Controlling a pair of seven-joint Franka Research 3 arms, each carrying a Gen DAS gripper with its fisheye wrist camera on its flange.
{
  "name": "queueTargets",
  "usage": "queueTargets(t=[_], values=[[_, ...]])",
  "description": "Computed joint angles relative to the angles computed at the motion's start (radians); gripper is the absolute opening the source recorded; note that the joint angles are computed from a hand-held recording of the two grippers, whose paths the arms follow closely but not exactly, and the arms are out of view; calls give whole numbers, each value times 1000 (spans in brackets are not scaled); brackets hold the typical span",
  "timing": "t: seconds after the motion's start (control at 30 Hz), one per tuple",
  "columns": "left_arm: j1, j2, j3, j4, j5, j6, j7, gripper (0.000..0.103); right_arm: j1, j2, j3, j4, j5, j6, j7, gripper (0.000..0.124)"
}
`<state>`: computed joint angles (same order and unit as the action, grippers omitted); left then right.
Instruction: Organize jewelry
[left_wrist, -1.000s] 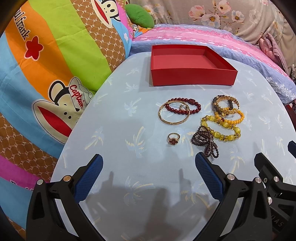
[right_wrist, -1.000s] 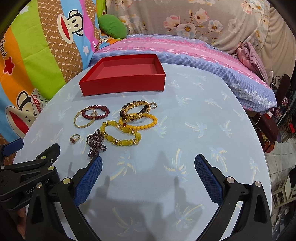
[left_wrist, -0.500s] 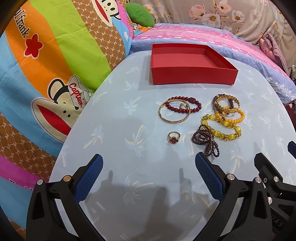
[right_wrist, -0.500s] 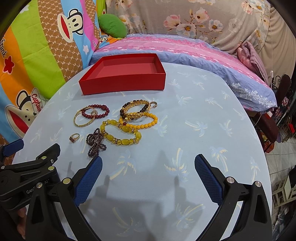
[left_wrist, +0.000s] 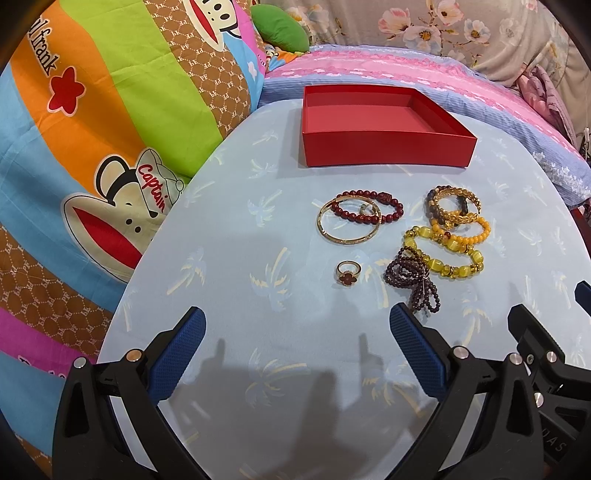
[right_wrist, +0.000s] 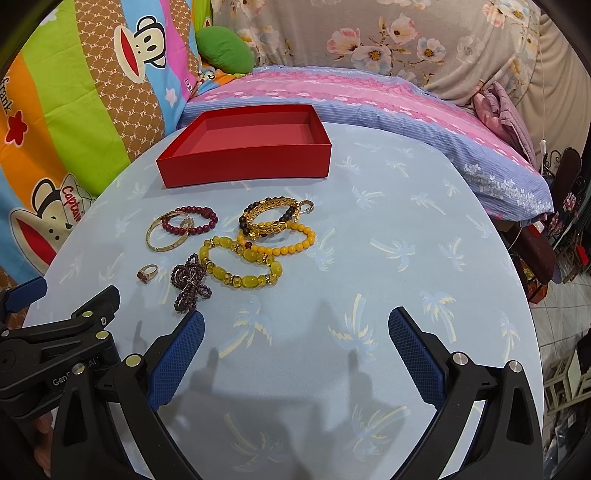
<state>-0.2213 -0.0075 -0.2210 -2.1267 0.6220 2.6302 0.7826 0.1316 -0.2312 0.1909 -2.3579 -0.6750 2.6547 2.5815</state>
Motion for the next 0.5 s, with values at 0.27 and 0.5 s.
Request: queueTargets(t=[0.27, 0.5], values=[[0, 0, 1, 0, -2, 1, 1, 95, 2, 2, -2, 0, 2, 1, -1, 96], [0, 3, 2, 0, -7, 1, 6, 95, 2, 4, -3, 0, 0, 1, 0, 96]])
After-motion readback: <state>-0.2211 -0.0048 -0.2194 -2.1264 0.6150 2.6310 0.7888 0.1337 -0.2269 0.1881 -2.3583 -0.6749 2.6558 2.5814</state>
